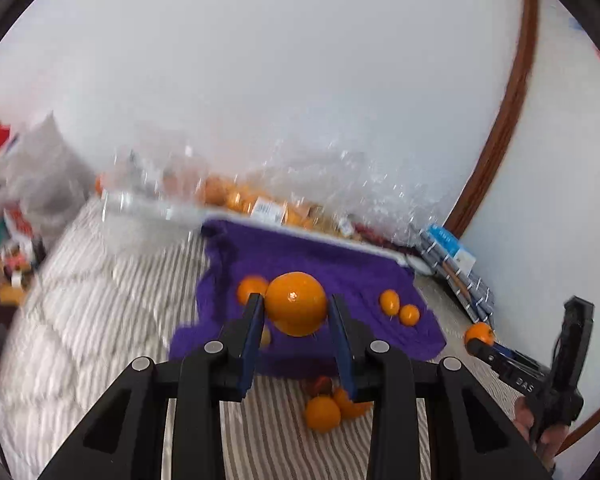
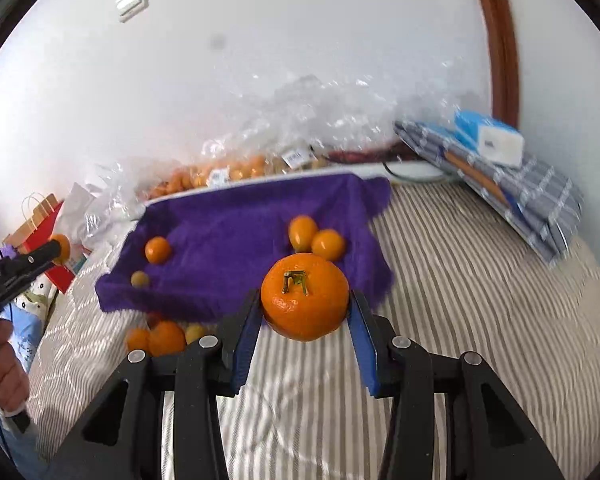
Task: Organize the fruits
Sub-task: 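Carry the tangerine and the orange over the purple towel with both grippers, then lower both fruits onto the purple towel and open both grippers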
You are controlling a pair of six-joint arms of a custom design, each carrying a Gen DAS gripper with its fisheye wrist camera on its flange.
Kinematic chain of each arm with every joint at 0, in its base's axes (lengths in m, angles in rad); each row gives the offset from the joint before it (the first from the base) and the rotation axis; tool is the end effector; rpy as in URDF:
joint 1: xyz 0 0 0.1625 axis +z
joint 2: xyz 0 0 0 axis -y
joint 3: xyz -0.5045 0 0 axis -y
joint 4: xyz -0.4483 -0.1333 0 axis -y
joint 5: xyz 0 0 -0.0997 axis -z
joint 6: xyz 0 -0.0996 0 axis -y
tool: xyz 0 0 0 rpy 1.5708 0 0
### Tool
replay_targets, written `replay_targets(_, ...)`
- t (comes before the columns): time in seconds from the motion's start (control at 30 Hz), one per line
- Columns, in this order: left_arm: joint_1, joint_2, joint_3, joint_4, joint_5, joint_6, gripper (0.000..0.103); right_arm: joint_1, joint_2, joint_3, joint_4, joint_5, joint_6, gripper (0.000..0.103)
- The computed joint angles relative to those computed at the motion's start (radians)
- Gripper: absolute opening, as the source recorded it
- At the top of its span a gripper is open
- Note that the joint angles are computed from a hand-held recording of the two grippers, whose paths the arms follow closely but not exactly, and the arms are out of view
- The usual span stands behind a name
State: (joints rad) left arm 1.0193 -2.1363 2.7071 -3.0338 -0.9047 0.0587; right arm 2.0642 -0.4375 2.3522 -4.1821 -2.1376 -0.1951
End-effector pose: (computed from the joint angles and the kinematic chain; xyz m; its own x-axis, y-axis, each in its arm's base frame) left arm 0.0452 -0.2984 0.3747 -0.9008 0.0336 -0.4329 0.3824 0.5336 -0.7544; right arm 0.2769 -0.3464 -0.0463 -0.8185 -0.2253 0.5284 -0.5321 0.6441 -0.5496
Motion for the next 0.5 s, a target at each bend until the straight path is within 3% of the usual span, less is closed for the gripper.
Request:
replay_targets(0.13, 0.029, 0.090, -0.042, -0.071, -0.011, 0.039, 0.031, 0.007, -0.021, -0.050, 0.054, 0.018, -0.038, 0.043)
replay_targets(0.3, 0.144, 0.261, -0.106, -0.204, -0.093, 0.065, 0.031, 0.003, -0.014, -0.130, 0.099, 0.031, -0.090, 0.043)
replay_targets(0.5, 0.284, 0.435, -0.135, -0.344, -0.178, 0.076, 0.031, -0.062, 0.021, -0.175, 0.156, 0.072, -0.083, 0.043)
